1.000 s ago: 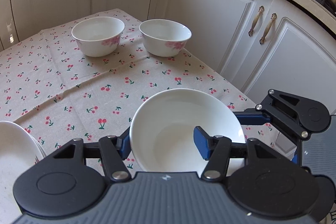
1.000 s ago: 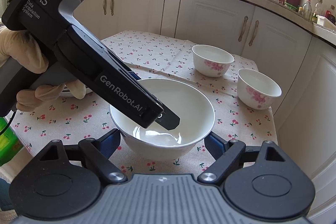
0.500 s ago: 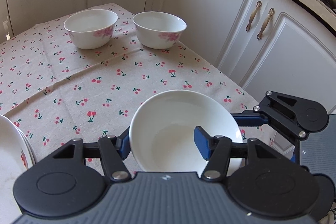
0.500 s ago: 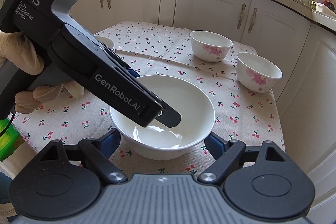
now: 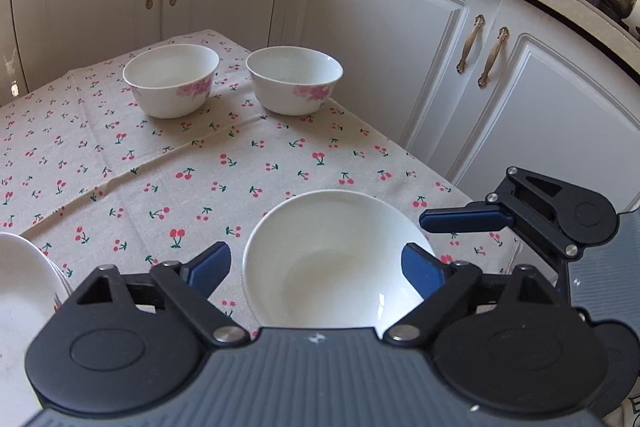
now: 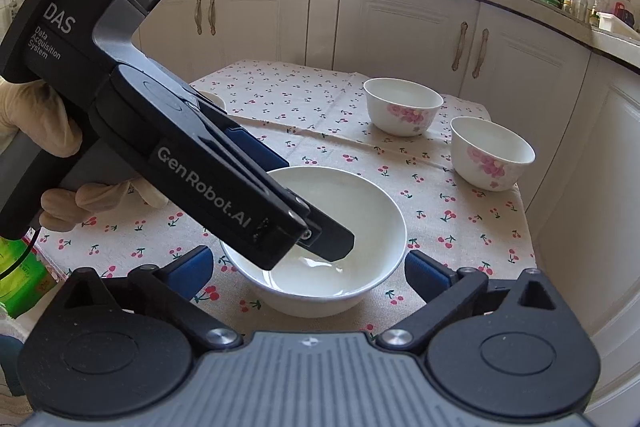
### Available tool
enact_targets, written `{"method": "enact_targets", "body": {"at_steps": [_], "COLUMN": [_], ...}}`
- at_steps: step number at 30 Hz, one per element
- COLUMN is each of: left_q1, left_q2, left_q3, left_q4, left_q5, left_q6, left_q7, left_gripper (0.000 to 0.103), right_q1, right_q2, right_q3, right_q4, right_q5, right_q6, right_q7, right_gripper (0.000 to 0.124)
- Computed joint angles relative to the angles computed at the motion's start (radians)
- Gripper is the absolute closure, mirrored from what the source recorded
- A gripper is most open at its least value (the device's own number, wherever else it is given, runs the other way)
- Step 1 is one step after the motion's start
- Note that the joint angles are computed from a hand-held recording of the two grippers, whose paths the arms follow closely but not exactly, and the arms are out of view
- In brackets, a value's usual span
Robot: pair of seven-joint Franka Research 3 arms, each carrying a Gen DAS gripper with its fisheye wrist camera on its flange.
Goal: Organize plates and bowls
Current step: 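Lower the white bowl beside the plate stack and open the left gripper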
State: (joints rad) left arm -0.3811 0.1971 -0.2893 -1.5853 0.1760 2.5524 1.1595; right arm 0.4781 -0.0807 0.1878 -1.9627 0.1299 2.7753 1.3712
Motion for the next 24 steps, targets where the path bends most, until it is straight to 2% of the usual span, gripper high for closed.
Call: {"method": "enact_targets", "body": {"at_steps": [7, 11, 14, 16, 20, 24], "left_q1": [-0.014, -0.026, -0.029, -0.032, -0.031, -0.034], "left_q2": [-0.023, -0.022, -0.027, -0.026, -0.018, 0.001], "left_q3": [0.010, 0.013, 0.013, 0.013, 0.011, 0.017], "left_q4": [0.014, 0.035, 0.031, 0.037, 0.057, 0.088], "left_q5": [0.071, 0.127, 0.149, 0.167, 0.163, 0.183], "left_q6": [-0.041, -0.082, -0.072, -0.076, -0.089, -0.090], "left_q7": [-0.013, -0.021, -0.011, -0.004, 0.015, 0.019], "left_gripper": [0.001, 0.001, 0.001, 0.001, 0.001, 0.001], "right_q1": [-0.022, -0.050, -0.058, -0.079, -0.057, -0.095], "right_q2": [-0.036, -0.045, -0.052, -0.056, -0.068, -0.057], "right_q3": [0.006, 0.013, 0.005, 0.013, -0.023, -0.007], "right_q4": [-0.022, -0.018, -0.018, -0.022, -0.031, -0.020], "right_q5": [-0.074, -0.147, -0.146, -0.191, -0.065, -0.130], "right_q6": [0.017, 0.023, 0.027, 0.037, 0.053, 0.054], "right_q7": [0.058, 0.134, 0.154, 0.206, 0.130, 0.171], "right_gripper": [0.021, 0.021, 0.021, 0.021, 0.021, 0.021]}}
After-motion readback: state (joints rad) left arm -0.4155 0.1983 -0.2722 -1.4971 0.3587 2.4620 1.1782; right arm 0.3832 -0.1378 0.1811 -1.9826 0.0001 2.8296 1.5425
